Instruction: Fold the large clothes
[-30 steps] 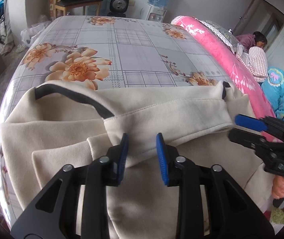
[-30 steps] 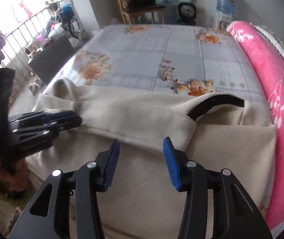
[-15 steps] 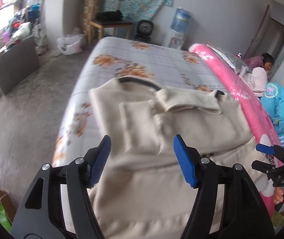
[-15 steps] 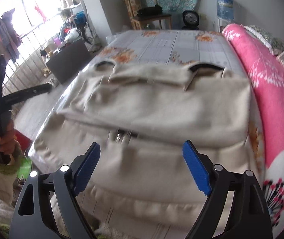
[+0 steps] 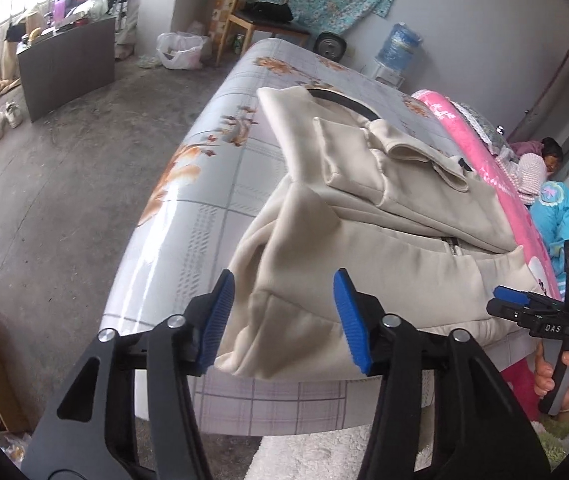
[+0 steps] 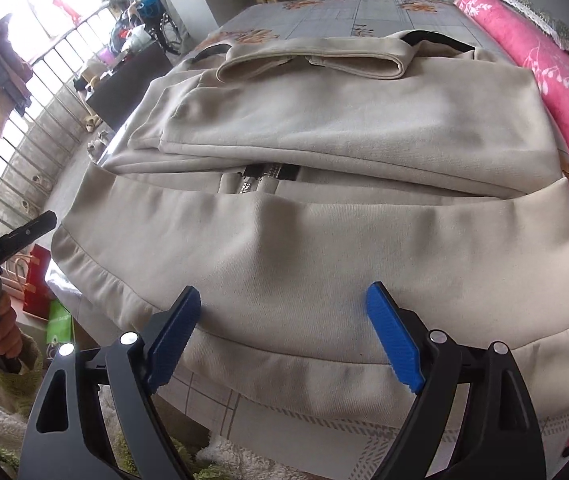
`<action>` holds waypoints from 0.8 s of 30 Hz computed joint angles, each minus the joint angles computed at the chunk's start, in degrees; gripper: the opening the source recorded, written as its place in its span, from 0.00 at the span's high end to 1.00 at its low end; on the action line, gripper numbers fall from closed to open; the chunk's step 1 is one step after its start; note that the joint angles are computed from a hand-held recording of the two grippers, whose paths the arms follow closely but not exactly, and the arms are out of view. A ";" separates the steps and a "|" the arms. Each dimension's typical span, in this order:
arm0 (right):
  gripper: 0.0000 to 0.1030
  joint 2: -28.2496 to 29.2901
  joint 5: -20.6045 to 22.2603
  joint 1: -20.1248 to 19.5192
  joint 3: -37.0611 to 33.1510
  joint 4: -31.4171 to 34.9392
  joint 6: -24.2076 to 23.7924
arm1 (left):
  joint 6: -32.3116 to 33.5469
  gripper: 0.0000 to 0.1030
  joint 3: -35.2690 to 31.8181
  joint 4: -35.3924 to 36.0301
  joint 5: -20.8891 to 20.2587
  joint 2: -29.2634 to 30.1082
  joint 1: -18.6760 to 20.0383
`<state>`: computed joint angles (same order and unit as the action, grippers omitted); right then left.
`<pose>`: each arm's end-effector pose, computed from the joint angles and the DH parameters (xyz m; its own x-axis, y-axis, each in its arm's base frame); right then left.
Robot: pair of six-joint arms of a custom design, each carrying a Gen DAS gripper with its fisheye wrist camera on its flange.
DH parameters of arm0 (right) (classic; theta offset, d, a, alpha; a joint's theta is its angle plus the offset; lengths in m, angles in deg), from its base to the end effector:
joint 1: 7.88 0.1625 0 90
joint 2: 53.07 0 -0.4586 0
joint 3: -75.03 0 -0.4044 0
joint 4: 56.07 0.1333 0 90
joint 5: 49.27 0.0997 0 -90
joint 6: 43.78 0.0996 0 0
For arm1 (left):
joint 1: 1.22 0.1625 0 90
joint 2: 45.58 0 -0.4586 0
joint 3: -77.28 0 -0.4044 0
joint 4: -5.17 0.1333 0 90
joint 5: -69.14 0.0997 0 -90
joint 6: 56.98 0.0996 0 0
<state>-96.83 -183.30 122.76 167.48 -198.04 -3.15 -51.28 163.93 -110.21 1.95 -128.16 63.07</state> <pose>0.5057 -0.4908 0.1101 -0.8571 0.1608 0.4894 -0.1214 0.8602 -0.4953 -0.1006 -0.6051 0.5393 -0.8471 0.3550 -0.3955 0.4907 0.8081 -0.3257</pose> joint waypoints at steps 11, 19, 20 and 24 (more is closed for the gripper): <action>0.16 0.69 -0.73 -0.03 -1.20 1.44 -0.61 | -1.71 0.66 -3.04 5.16 3.05 4.24 0.71; 0.16 0.91 -1.00 -0.05 -1.71 2.44 -0.60 | 1.88 0.67 -5.26 5.56 -8.93 3.93 2.97; 0.16 0.89 -1.02 -0.05 -1.74 2.61 -0.58 | 2.28 0.67 -5.41 5.58 -9.77 3.96 3.05; 0.16 0.88 -0.97 -0.05 -1.83 2.74 -0.76 | 1.14 0.67 -6.36 6.09 -9.57 5.41 3.51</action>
